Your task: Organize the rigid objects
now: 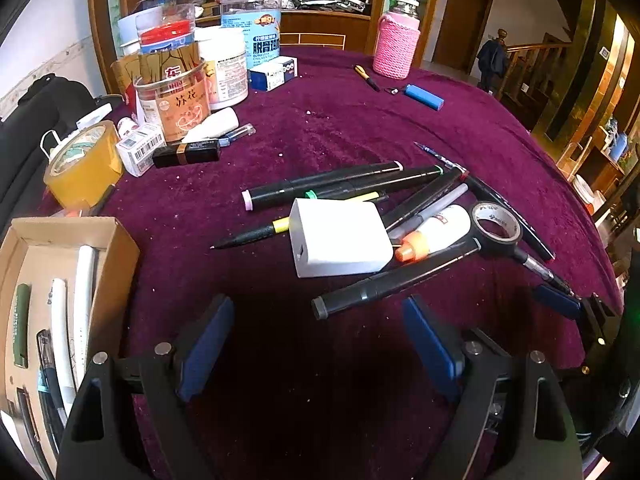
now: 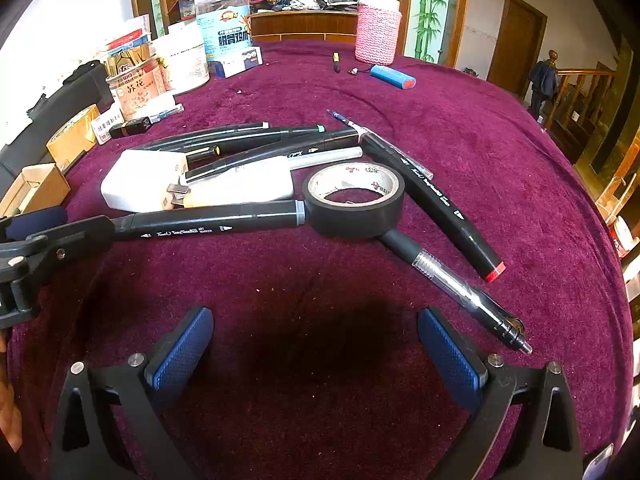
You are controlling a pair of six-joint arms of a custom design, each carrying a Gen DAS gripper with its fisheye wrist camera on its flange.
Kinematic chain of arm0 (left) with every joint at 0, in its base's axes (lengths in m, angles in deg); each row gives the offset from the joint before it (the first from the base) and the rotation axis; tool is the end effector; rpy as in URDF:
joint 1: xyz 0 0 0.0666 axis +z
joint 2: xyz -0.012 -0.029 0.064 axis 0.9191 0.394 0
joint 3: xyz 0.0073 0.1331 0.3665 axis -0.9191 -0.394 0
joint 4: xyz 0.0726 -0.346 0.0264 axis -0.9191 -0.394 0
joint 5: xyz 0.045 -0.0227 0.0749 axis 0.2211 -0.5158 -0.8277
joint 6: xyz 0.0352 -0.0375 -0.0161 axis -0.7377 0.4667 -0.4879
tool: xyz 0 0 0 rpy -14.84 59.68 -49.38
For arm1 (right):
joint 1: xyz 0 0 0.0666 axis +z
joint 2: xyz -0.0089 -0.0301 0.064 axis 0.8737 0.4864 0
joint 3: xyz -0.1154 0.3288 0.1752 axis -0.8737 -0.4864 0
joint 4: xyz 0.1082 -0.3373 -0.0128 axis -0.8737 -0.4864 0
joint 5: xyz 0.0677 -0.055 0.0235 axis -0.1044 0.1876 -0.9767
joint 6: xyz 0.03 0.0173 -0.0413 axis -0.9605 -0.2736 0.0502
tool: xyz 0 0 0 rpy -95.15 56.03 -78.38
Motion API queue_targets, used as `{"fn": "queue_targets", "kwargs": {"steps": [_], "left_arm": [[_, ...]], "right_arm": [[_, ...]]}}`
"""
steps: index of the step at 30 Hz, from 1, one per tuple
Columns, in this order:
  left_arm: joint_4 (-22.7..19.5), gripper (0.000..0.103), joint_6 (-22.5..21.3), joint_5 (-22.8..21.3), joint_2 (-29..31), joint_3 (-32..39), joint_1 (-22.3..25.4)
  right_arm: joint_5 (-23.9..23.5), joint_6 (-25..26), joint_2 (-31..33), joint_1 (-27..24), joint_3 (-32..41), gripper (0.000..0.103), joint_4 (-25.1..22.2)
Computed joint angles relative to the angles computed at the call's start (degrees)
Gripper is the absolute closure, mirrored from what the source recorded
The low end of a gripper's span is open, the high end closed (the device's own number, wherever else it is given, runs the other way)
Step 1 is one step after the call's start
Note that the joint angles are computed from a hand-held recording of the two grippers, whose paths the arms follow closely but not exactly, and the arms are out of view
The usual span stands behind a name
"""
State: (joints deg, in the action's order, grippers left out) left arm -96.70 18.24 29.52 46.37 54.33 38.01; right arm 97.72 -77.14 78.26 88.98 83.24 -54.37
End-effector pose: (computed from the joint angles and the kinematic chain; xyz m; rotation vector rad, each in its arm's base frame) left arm 0.5325 -0.2931 0.4547 0.4530 2.5026 -0.2557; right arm 0.4663 0.2337 0.4253 0.1886 2.5306 -0.0979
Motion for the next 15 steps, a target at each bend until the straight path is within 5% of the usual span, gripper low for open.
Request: {"fn": "queue_targets", "kwargs": {"steps": [15], "left_arm": [[-0.6, 0.018, -3.9, -0.6, 1.1, 1.9, -0.3]], "right_arm": [[0.0, 0.0, 0.0, 0.0, 0.0, 0.001, 0.0]]}}
